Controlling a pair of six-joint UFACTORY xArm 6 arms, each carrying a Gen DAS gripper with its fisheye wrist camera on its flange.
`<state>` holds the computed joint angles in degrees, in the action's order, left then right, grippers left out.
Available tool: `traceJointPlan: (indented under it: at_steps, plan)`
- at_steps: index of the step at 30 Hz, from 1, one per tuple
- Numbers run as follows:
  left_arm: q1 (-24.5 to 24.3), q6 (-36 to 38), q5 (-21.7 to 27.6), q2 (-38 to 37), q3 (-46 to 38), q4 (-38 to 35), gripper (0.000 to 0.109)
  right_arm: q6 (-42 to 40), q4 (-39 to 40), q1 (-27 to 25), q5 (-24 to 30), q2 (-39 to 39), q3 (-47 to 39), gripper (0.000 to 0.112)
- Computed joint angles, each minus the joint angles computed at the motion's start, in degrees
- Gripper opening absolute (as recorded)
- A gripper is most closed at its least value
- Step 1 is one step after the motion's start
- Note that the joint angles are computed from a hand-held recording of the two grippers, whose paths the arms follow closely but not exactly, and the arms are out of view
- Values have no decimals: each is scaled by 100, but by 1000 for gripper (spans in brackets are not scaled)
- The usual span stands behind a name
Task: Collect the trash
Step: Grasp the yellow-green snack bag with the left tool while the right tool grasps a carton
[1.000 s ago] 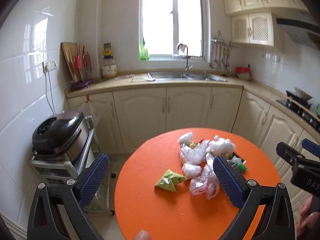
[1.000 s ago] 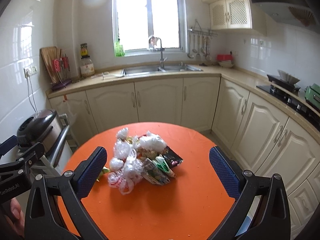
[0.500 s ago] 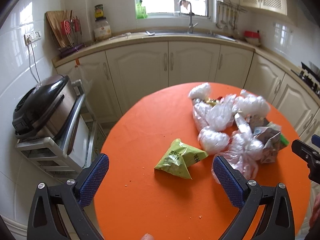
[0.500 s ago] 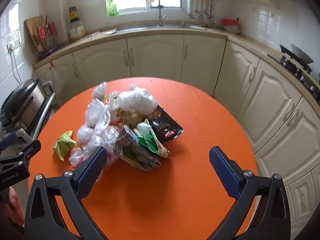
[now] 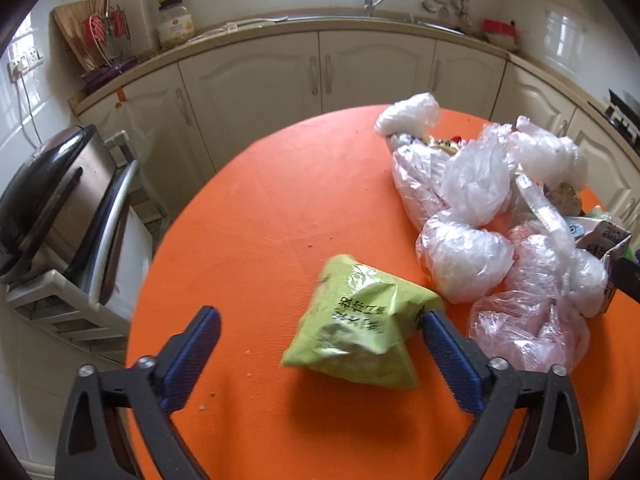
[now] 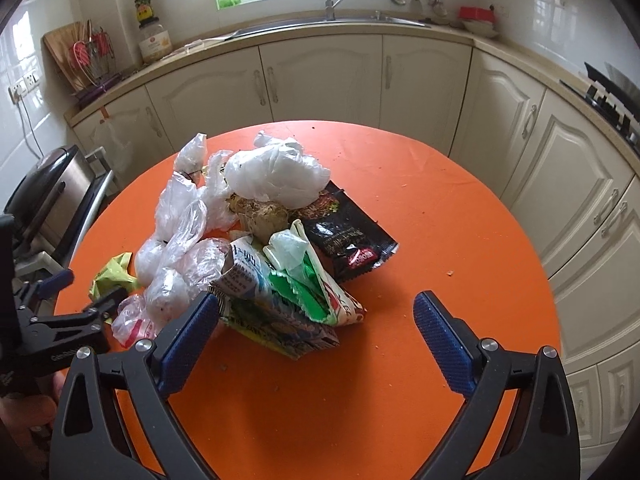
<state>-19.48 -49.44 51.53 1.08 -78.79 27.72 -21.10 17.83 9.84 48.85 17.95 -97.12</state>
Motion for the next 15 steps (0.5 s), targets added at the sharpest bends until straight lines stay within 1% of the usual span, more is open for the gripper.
traceJointPlan:
  at_steps: [1, 2, 3, 4, 6, 7, 9, 11, 12, 13, 15]
  plan:
    - [66, 155, -157, 67, 4, -247, 77, -35, 67, 2, -8, 25, -13, 99]
    - [80, 148, -238, 81, 27, -272, 75, -79, 146, -2, -2, 41, -26, 98]
    - [89, 121, -346, 92, 69, -212, 65, -140, 266, -24, 52, 59, -58, 95]
    - [99, 170, -348, 93, 59, -224, 65, -154, 355, -34, 75, 45, -45, 92]
    - [119, 152, -401, 78, 114, -211, 56, -187, 565, -106, 54, -39, 39, 91]
    - [148, 148, -483, 52, 178, -244, 55, -180, 592, -128, -39, -112, 132, 91]
    - [191, 126, -561, 1, 279, -260, 48, -129, 515, -166, -92, -163, 187, 91]
    - [220, 95, -634, -66, 403, -254, 46, -122, 408, -175, -40, -108, 128, 90]
    - [229, 117, -610, -165, 486, -266, 45, -109, 370, -176, -8, -76, 93, 89]
    - [213, 89, -623, -208, 541, -251, 45, -88, 371, -192, 17, -39, 47, 83]
    - [205, 57, -654, -338, 687, -253, 39, -86, 494, -228, 29, -10, -13, 79]
